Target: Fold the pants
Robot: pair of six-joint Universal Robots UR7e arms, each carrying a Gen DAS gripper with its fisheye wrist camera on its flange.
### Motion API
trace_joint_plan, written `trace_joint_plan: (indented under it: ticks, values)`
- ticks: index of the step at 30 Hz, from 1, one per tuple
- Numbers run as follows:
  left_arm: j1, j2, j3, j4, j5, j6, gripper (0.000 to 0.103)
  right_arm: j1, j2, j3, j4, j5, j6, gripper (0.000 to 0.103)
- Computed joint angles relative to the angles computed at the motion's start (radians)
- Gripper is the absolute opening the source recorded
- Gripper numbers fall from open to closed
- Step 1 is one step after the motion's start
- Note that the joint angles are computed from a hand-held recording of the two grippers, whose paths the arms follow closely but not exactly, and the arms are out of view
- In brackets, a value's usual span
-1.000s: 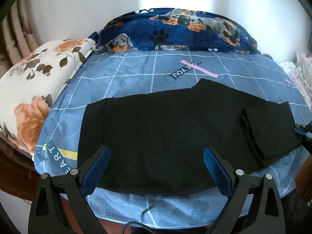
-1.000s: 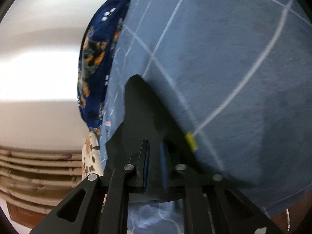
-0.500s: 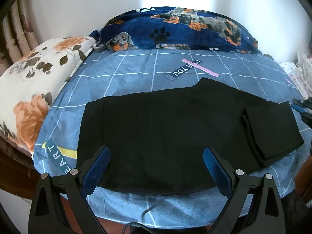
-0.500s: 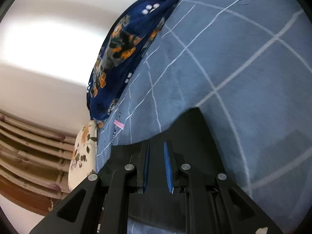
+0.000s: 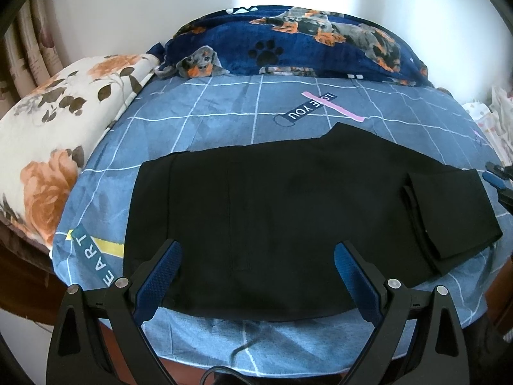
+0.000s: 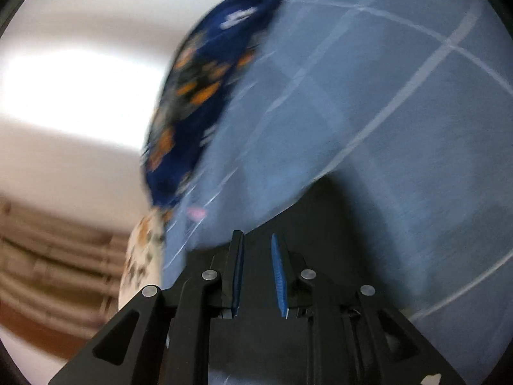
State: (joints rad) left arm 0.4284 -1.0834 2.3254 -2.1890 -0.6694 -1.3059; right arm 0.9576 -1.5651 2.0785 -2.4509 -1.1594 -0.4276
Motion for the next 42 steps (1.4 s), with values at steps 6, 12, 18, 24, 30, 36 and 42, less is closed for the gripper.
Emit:
trace_joint_plan:
  ticks: [6, 12, 18, 24, 30, 36, 42]
  values:
    - [0.005, -0.007, -0.001, -0.001, -0.001, 0.000, 0.096, 0.168, -0.079, 0.124, 0.116, -0.203, -0.317, 0.019]
    - [0.003, -0.022, 0.009, -0.029, -0.004, 0.016, 0.096, 0.280, -0.111, 0.277, 0.024, -0.374, -0.480, 0.019]
    - [0.026, -0.019, 0.046, -0.356, -0.087, 0.258, 0.096, 0.145, -0.071, 0.212, 0.263, -0.165, -0.285, 0.019]
    - [0.109, 0.031, 0.005, -0.590, -0.255, 0.478, 0.096, 0.043, -0.016, 0.202, 0.288, -0.072, -0.061, 0.021]
    - [0.181, 0.119, -0.083, -0.620, -0.355, 0.598, 0.096, 0.005, -0.034, 0.222, 0.247, -0.017, 0.017, 0.026]
    - [0.236, 0.180, -0.134, -0.634, -0.416, 0.632, 0.096, -0.007, -0.042, 0.248, 0.206, -0.016, 0.157, 0.037]
    - [0.251, 0.194, -0.143, -0.636, -0.425, 0.640, 0.096, 0.019, -0.066, 0.274, 0.154, -0.035, 0.224, 0.045]
